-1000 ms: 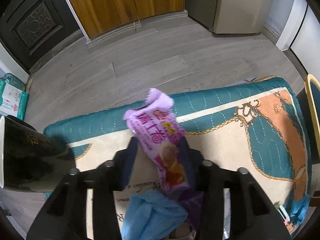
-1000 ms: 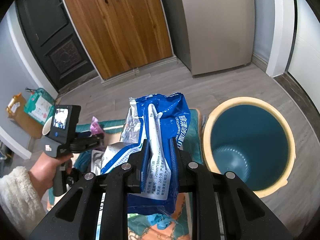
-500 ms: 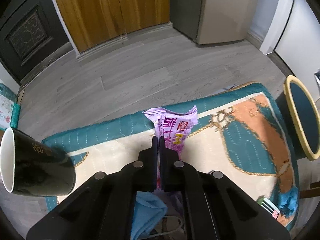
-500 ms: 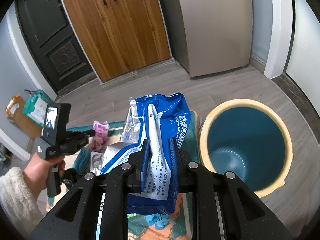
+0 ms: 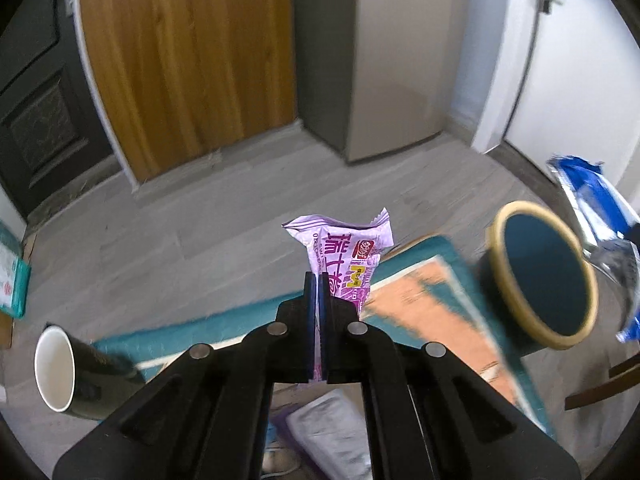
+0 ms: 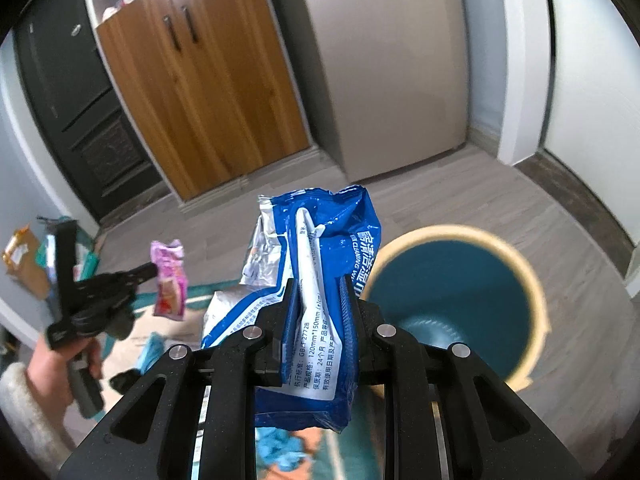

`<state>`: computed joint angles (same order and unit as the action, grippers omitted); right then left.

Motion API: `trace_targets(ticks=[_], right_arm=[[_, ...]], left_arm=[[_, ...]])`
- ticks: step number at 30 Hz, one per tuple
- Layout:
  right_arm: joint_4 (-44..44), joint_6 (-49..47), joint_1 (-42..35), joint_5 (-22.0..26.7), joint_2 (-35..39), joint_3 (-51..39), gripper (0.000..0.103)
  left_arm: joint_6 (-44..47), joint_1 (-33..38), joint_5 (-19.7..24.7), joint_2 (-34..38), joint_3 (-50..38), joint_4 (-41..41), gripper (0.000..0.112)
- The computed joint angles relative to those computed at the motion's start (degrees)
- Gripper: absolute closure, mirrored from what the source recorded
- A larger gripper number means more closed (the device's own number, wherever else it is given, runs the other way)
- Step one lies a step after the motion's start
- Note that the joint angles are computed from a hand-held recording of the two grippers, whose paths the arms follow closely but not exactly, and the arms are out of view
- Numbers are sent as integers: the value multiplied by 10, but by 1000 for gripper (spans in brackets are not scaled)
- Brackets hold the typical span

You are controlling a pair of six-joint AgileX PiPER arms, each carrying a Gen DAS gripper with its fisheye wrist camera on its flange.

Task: Collect trash
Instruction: 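Lift both held packets and carry them over the teal bucket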

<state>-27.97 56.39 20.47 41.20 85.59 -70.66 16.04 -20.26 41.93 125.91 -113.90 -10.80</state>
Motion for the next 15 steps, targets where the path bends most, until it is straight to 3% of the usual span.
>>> trace_targets(ticks=[9, 15], right_arm=[[-50, -26, -98, 40, -84, 55, 81], [55, -104, -189, 1, -46, 88, 81]], left_arm=[[43, -87, 3, -15, -24, -68, 112], [65, -152, 12, 0, -36, -87, 112]])
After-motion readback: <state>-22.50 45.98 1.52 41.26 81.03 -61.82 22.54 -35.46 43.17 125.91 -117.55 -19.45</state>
